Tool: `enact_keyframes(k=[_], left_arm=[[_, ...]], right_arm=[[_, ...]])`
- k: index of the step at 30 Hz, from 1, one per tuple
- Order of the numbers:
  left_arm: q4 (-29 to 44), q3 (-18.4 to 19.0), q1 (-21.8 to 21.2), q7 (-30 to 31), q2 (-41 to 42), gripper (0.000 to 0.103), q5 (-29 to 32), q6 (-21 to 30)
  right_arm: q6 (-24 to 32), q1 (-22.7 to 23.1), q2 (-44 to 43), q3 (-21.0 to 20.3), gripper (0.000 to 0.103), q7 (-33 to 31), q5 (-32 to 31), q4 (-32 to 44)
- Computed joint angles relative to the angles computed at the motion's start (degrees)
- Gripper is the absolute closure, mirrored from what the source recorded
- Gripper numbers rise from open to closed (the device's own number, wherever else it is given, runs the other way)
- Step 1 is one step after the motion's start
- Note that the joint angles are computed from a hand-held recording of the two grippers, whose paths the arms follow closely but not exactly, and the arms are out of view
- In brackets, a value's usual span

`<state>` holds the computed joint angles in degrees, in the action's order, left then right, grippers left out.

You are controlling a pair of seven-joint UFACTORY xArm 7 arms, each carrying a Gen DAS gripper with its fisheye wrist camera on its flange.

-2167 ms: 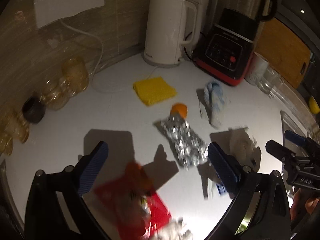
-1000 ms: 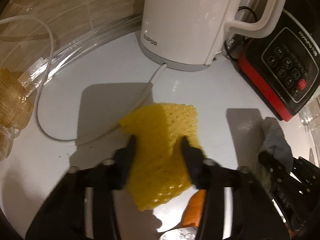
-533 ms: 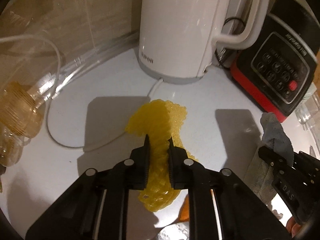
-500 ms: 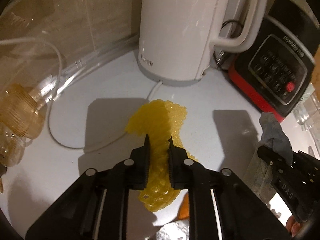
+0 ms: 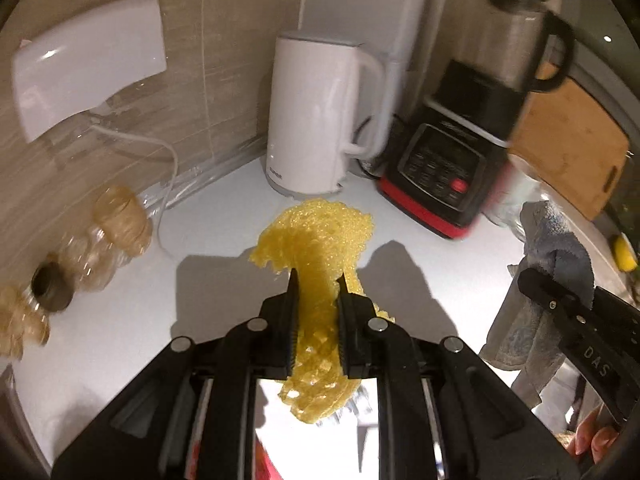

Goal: Collect trash
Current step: 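Carry the yellow net and grey cloth over the green basket and release both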

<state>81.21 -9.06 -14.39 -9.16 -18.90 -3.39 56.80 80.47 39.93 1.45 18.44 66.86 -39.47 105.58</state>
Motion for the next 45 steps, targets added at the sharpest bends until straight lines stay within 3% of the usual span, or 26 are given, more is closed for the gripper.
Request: enact_keyframes(k=[8,17,22,28,29,31,32,33,39,45], left_arm=[[-11.9,-1.8,-3.2,-0.3,-20.3,0.087,-2.9,8.7],[-24.9,-5.8,-8.7,-3.0,-40.8,0.086,-8.8,21.7],[-29.6,-7.7,-10.6,-5.7,-49.1,0.086,-13.0,26.6],[-31.0,-9.8,-10.8,-7.1,-52.7,0.086,-14.9,31.1],[-31.2,-10.1,-10.7,-7.3,-53.2,0.086,-15.0,31.5],[-31.4,-10.6,-10.7,-7.9,-54.4,0.086,-15.4,32.8],[-31.5,-10.7,-10.6,-8.1,-54.7,0.086,-15.7,33.2],[-31.6,-10.8,-10.7,-8.2,-55.1,0.086,-16.0,33.7],[-31.5,-11.8,-10.3,-8.4,-56.1,0.086,-16.8,35.1],[-31.3,-13.0,-10.5,-8.4,-56.1,0.085,-18.2,35.2]], right_arm=[[7.8,3.3,-9.3,9.4,0.082,7.8,-0.8,-6.9],[14.4,3.4,-18.9,21.6,0.082,17.0,8.7,-15.4],[11.6,3.2,-22.7,25.4,0.081,21.2,15.6,-21.0],[9.1,1.3,-23.0,29.6,0.081,22.3,21.3,-25.5],[8.4,1.3,-23.0,29.7,0.078,22.2,22.0,-26.4],[7.2,1.6,-23.2,29.3,0.059,22.3,23.7,-28.6],[6.1,1.9,-23.4,29.2,0.038,22.7,24.4,-30.1],[5.5,2.1,-23.8,29.2,0.025,23.2,24.8,-31.3],[7.1,2.6,-24.6,29.7,0.002,24.5,25.8,-31.7],[17.1,0.0,-23.8,34.0,0.002,23.6,22.4,-25.0]])
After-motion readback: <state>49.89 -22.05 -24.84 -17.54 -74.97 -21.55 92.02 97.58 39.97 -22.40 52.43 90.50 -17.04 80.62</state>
